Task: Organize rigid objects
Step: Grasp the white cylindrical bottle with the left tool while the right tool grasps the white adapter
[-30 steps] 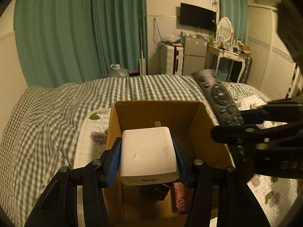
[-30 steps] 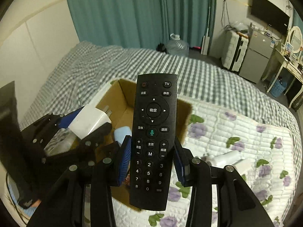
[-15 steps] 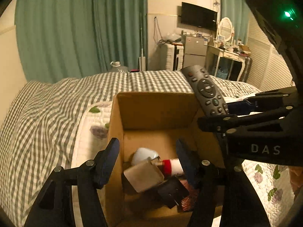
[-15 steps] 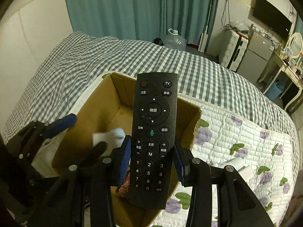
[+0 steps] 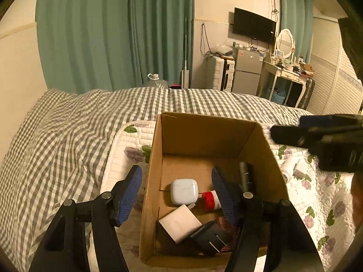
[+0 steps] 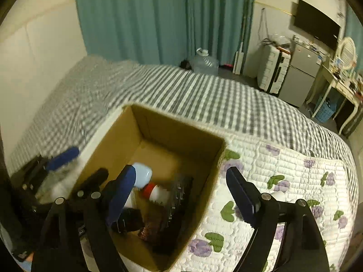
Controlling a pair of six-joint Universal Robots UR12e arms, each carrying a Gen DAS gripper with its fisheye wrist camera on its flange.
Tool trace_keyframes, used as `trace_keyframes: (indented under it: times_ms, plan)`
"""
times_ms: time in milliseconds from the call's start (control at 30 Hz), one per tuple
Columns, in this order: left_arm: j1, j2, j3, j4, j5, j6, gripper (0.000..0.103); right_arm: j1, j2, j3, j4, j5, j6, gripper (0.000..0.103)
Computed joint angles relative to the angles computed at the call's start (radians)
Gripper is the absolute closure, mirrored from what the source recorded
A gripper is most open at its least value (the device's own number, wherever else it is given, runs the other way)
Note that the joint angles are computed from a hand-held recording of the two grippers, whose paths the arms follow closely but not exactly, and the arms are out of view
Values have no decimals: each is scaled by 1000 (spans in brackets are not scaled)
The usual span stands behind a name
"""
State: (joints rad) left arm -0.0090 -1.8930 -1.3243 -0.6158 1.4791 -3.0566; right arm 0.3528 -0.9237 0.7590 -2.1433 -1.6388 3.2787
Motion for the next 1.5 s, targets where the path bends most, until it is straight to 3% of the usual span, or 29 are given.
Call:
trace_keyframes:
  times_ms: [333, 567, 667, 833, 1000, 1167, 1267, 1400, 1500]
  plan:
    - [-51, 12, 19, 19, 20, -3, 35, -56, -162, 244, -194, -131, 28, 7]
    - [-129, -21, 86, -27, 24, -34, 35, -95, -238, 387, -343, -258, -98, 2]
    - [-169, -50, 120, -45, 45, -24, 35, -124, -257, 427, -351, -235, -95, 2]
    - [-220, -113, 180, -116, 78, -7, 35, -184, -274, 472, -291, -141, -36, 2]
    - [-262, -178, 219, -177, 138, 30, 35, -225, -274, 529, -305, -90, 30, 2]
    - [-275, -235, 249, -220, 147, 47, 35, -224, -236, 523, -306, -136, -11, 2]
    - [-285, -267, 278, -238, 171, 81, 35, -224, -226, 518, -296, -104, -45, 2]
    - [-298, -291, 282, -178, 244, 126, 35, -229, -229, 527, -301, -68, -49, 2]
    - [-293, -305, 299, -210, 231, 134, 35, -236, -226, 523, -277, -54, -27, 2]
